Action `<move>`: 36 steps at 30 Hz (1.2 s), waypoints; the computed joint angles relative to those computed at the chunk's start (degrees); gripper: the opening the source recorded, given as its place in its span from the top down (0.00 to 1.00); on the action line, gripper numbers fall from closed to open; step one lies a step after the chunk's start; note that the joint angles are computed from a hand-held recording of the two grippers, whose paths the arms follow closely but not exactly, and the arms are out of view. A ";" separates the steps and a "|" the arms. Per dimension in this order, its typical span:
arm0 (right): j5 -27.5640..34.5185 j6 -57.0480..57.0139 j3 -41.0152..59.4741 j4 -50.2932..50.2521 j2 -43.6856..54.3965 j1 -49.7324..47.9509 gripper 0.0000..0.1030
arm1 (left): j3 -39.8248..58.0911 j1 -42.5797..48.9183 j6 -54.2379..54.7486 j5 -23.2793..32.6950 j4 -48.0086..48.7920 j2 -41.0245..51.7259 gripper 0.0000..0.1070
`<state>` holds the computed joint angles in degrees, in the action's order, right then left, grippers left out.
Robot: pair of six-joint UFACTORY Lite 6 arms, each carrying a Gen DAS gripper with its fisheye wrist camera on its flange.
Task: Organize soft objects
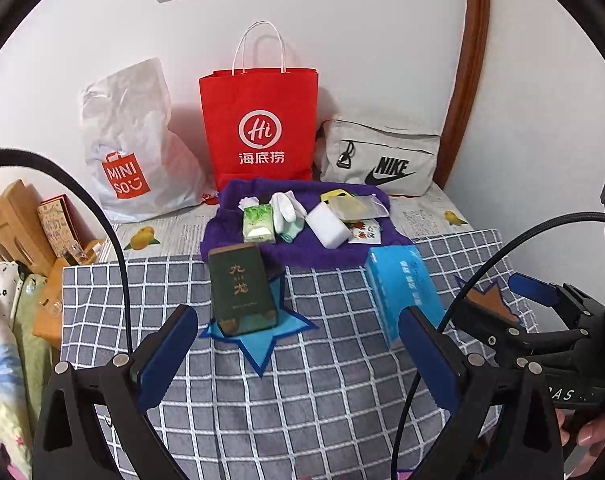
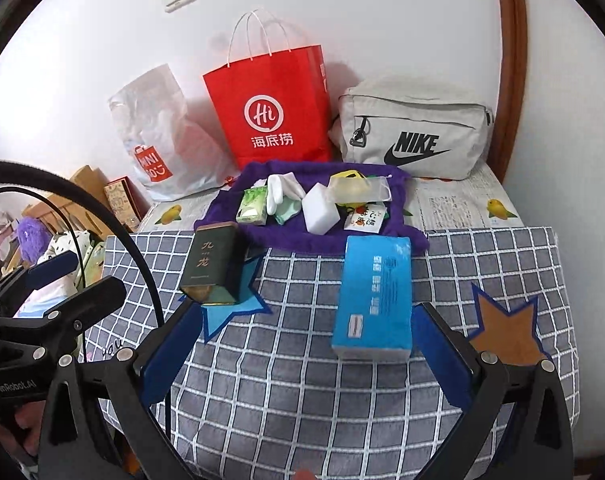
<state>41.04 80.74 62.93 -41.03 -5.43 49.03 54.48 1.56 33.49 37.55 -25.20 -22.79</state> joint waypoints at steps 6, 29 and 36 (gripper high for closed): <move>5.45 5.46 -1.48 -3.19 -2.90 4.77 0.00 | -2.14 -0.50 -1.29 1.25 1.49 -4.66 0.05; 9.79 8.02 -3.58 -3.77 -6.28 7.96 0.00 | -2.85 -2.36 -4.21 2.82 3.71 -7.02 0.05; 9.91 8.04 -3.77 -3.72 -6.58 7.98 0.00 | -2.73 -0.80 -1.37 3.79 1.64 -6.99 0.05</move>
